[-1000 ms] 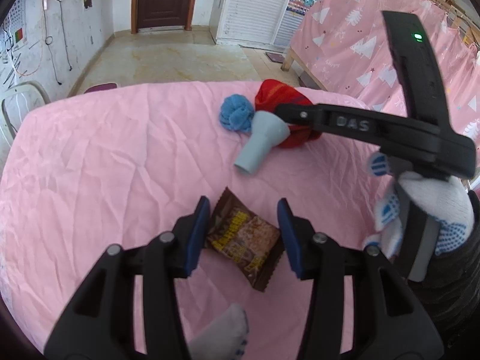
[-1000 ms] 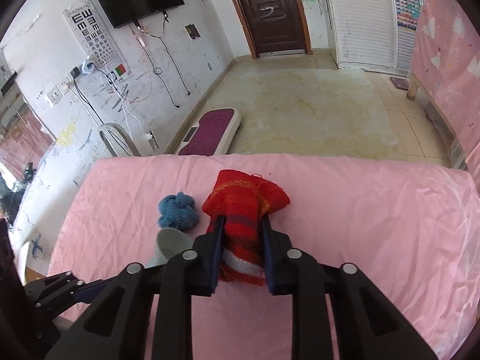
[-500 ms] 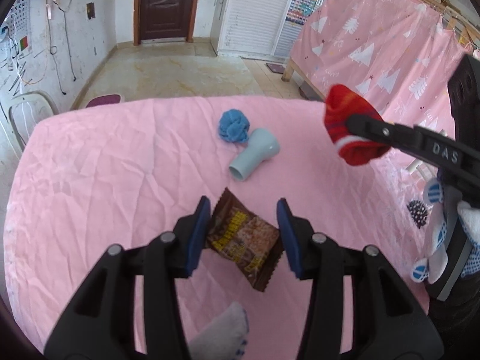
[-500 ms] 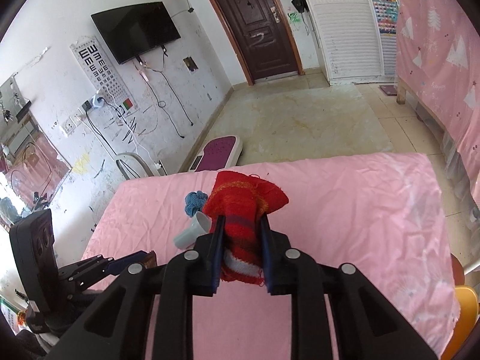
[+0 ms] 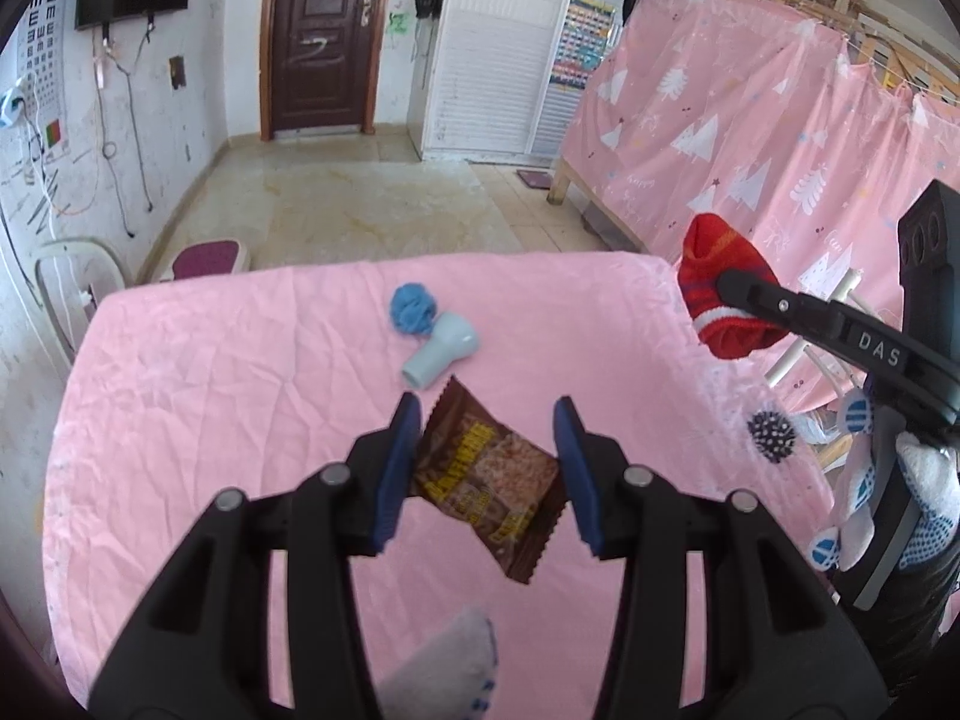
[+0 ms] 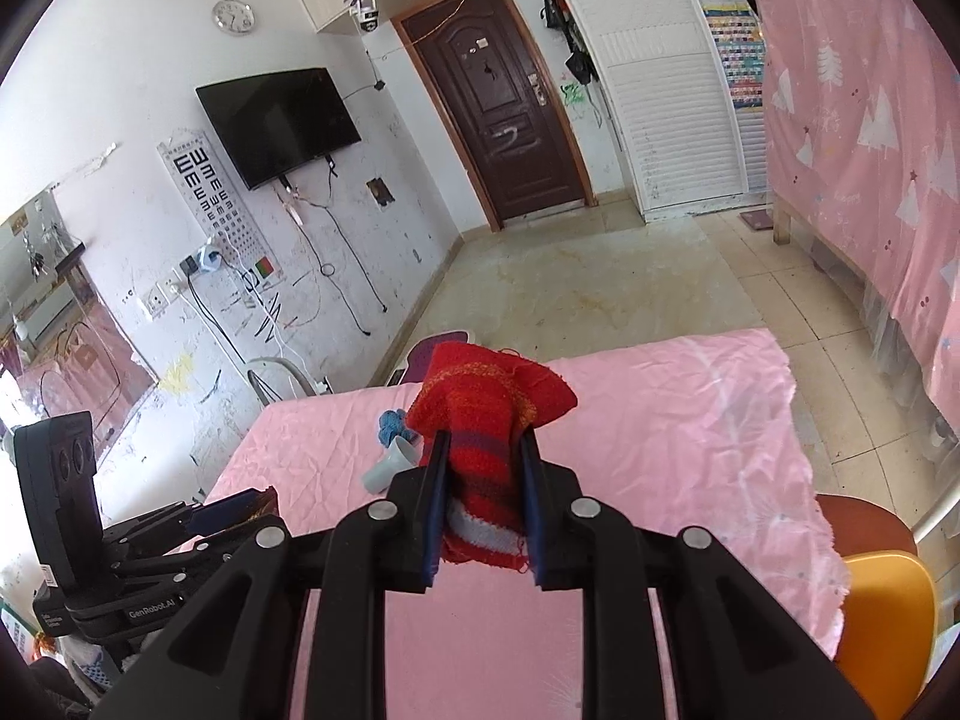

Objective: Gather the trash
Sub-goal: 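Carry wrapper and red hat to the orange bin and open both tools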

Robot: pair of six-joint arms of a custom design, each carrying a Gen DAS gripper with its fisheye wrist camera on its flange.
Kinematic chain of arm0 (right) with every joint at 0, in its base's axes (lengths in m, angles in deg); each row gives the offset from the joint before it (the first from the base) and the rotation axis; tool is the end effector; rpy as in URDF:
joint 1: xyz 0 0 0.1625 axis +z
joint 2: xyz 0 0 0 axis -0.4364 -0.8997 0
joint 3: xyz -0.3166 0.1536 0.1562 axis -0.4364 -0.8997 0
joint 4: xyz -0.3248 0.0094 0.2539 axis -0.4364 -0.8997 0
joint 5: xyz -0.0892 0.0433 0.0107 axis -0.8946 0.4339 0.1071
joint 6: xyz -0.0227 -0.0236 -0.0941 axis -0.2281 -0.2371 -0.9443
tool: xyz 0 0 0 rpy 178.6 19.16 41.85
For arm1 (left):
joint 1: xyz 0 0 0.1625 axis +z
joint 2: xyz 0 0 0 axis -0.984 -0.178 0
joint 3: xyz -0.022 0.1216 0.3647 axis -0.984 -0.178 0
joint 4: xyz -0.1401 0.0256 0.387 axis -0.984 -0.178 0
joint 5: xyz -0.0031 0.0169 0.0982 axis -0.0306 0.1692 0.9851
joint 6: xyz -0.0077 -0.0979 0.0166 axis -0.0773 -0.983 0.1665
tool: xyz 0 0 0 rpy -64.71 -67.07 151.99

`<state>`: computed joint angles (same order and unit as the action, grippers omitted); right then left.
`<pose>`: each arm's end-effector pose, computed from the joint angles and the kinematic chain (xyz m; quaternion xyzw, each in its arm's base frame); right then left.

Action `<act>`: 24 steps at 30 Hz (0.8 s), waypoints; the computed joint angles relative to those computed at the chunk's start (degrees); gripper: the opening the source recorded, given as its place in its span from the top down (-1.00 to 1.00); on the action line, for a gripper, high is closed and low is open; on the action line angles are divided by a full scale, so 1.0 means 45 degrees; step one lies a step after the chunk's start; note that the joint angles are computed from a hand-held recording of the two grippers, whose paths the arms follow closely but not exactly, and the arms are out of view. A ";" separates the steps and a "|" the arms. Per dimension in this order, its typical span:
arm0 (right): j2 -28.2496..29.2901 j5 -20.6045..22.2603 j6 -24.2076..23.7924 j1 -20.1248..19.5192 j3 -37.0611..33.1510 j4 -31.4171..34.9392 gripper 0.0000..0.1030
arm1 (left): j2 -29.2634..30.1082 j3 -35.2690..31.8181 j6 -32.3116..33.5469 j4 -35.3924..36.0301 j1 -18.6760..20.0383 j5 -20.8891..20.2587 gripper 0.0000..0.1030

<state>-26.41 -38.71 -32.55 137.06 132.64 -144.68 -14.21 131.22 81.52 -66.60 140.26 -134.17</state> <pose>0.2880 -0.4709 0.1070 0.1761 -0.8958 0.3882 0.1257 -0.0757 -0.5099 0.3014 0.2490 0.8995 -0.2874 0.2151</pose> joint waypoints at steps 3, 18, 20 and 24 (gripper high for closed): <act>-0.0490 0.0148 -0.0009 -0.0160 0.0588 -0.0500 0.78 | 0.0059 0.0088 -0.0034 -0.0108 -0.0373 0.0179 0.15; -0.2697 0.0494 0.0040 -0.1328 0.3050 -0.2775 0.78 | 0.0908 0.0423 -0.0180 -0.0432 -0.1766 0.0592 0.15; -0.3093 0.0627 0.0060 -0.1635 0.3448 -0.3049 0.78 | 0.1135 0.0374 -0.0234 -0.0416 -0.1937 0.0585 0.15; -0.3734 0.0916 0.0090 -0.2255 0.4199 -0.3474 0.78 | 0.1504 0.0184 -0.0270 -0.0117 -0.2109 0.0274 0.15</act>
<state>-43.21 -34.58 -32.14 126.91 151.53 -160.31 -7.44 132.05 80.30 -67.13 130.77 -132.94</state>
